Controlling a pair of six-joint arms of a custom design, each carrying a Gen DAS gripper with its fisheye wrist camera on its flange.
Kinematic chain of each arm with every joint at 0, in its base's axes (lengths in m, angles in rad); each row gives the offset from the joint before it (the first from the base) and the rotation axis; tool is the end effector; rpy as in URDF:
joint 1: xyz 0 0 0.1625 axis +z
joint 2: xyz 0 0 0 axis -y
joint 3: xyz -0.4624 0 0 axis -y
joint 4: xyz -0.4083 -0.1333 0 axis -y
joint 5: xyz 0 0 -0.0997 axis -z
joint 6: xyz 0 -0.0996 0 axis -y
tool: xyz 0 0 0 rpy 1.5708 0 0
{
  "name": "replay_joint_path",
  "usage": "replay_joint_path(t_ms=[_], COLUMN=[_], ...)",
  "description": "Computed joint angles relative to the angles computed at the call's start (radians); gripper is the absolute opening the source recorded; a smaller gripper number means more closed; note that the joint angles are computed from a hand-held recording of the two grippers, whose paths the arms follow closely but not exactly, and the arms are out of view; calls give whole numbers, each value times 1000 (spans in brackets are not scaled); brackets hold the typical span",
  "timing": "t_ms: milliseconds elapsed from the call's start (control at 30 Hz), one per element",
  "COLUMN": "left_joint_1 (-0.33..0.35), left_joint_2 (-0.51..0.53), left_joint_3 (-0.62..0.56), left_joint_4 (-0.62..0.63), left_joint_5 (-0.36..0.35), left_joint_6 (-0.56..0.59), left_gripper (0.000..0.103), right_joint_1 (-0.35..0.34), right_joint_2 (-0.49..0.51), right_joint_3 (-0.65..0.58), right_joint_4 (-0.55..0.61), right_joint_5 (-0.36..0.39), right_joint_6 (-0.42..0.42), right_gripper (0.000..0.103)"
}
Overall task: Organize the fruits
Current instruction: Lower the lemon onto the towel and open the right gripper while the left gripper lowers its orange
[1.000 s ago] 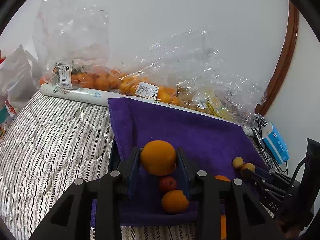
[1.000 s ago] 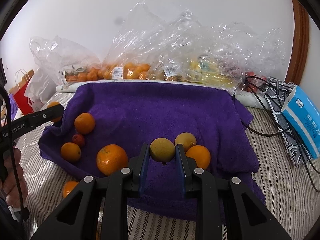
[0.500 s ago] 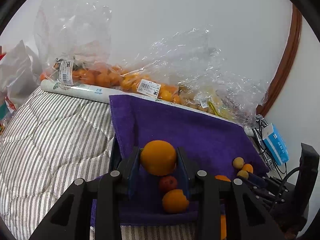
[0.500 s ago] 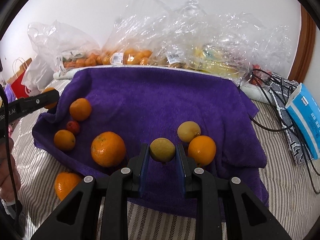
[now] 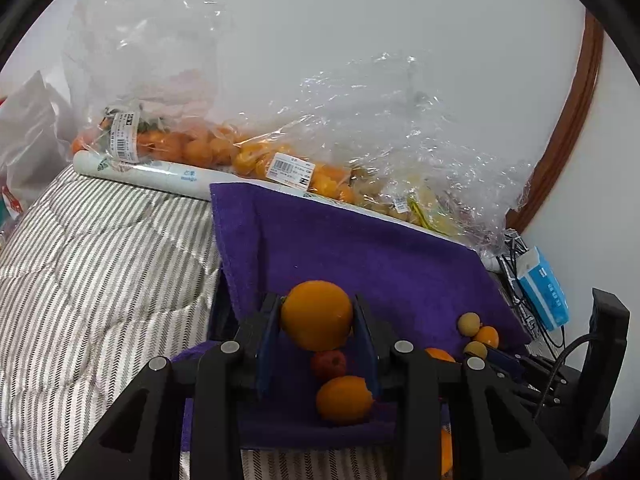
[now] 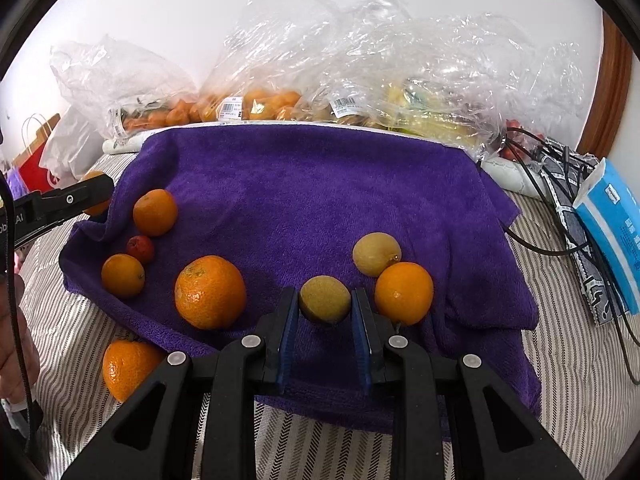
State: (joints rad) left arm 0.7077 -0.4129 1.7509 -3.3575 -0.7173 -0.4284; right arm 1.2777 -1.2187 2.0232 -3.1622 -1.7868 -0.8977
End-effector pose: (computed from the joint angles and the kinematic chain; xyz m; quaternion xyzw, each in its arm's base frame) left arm -0.3478 -0.5718 -0.0650 0.1015 0.8865 -0.4046 0.2004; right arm -0.0609 -0.5894 0.3043 0.2339 -0.8889 0.2597 0.2962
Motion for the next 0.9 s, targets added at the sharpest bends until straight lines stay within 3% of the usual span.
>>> replay_joint_path(t_ms=[200, 400, 900], left_joint_1=[2, 4, 9], left_joint_2=[5, 8, 13], left_joint_3=[-11, -21, -44], left_joint_4=[39, 80, 179], left_joint_5=[-33, -42, -28], left_joint_6=[-9, -22, -62], left_gripper=[34, 34, 34], right_joint_1=[2, -10, -7], right_joint_2=[-3, -27, -25], right_joint_3=[4, 27, 26], right_joint_4=[0, -20, -27], right_joint_5=[1, 76, 66], right_joint_6=[0, -13, -4], right_gripper=[28, 35, 35])
